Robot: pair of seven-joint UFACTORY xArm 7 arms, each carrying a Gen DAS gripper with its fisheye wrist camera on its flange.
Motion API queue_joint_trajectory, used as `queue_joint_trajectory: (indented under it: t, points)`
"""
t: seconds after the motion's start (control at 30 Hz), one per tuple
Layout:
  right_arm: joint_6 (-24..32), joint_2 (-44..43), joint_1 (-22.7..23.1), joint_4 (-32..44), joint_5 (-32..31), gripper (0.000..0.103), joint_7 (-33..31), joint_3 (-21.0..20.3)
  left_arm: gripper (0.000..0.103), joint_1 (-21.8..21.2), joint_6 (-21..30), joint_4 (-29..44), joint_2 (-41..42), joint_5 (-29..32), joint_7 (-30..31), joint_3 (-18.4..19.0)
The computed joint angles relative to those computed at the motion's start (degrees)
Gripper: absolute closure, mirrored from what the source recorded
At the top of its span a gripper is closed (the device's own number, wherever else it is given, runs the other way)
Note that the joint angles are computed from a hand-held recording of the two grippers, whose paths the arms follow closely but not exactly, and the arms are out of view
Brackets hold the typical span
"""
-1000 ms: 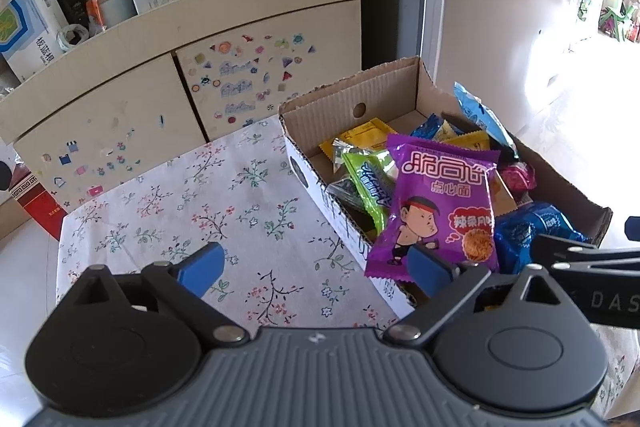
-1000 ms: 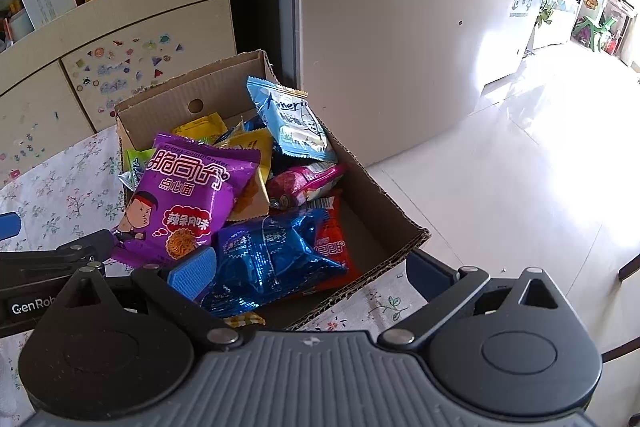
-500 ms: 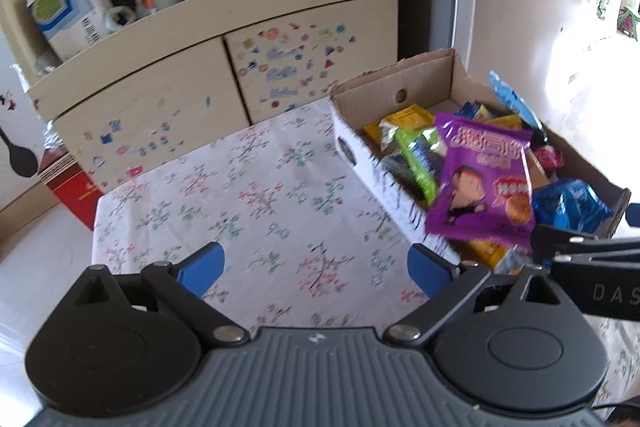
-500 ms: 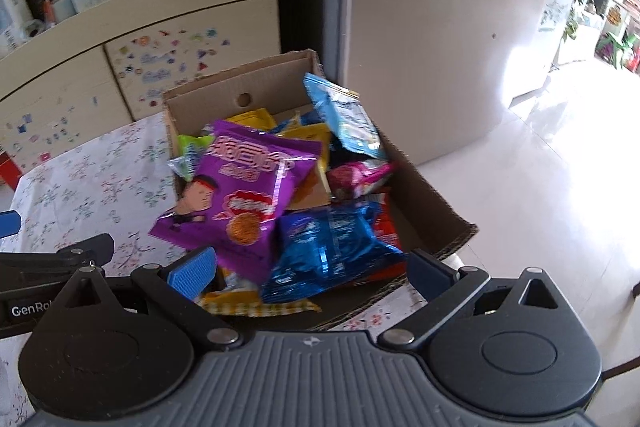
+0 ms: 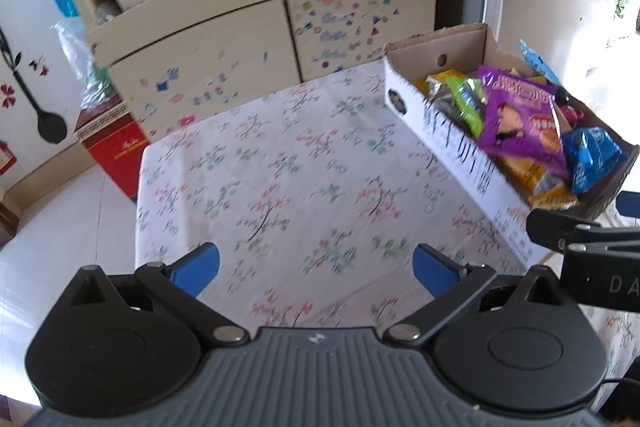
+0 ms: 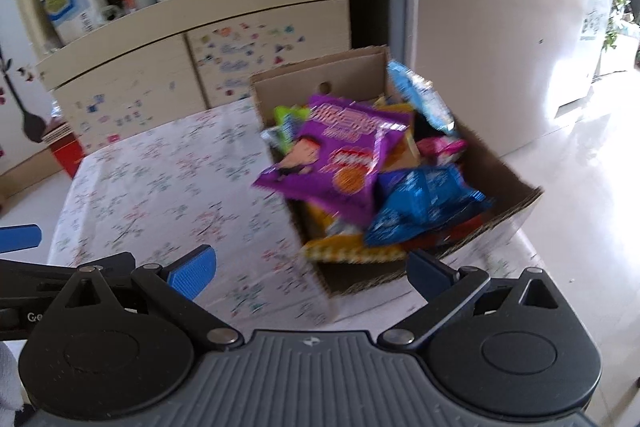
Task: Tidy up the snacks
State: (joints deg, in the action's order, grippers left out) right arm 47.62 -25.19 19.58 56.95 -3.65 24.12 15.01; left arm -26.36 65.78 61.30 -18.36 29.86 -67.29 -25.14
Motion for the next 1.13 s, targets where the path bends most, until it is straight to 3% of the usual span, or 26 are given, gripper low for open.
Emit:
queue_joint_trajectory:
  t: [0.23, 0.53, 0.83, 1.0, 1.13]
  points:
    - [1.1, -1.9, 3.6, -3.3, 4.4, 0.000, -1.2, 0.4, 0.001, -0.2, 1.7, -5.5, -6.4, -4.6, -0.3, 0.0]
    - [2.8, 1.6, 5.0, -3.2, 4.5, 0.000, 1.2, 2.1, 0.001, 1.9, 2.3, -12.8, -13.2, -8.9, -1.1, -0.4]
    - [0.6, 6.6, 6.5, -2.8, -0.9, 0.000, 2.3, 3.9, 0.001, 3.1, 0.5, -17.2, -16.6, -12.4, -1.3, 0.1]
    - [-3.8, 9.2, 7.1, -3.7, -4.0, 0.000, 3.3, 4.2, 0.001, 3.8, -0.6, -18.0, -17.2, -12.8, -0.9, 0.1]
    - [-11.2, 9.4, 7.0, -6.6, -10.0, 0.000, 5.7, 5.1, 0.001, 4.3, -0.7, -18.1, -17.3, -12.7, -0.7, -0.2]
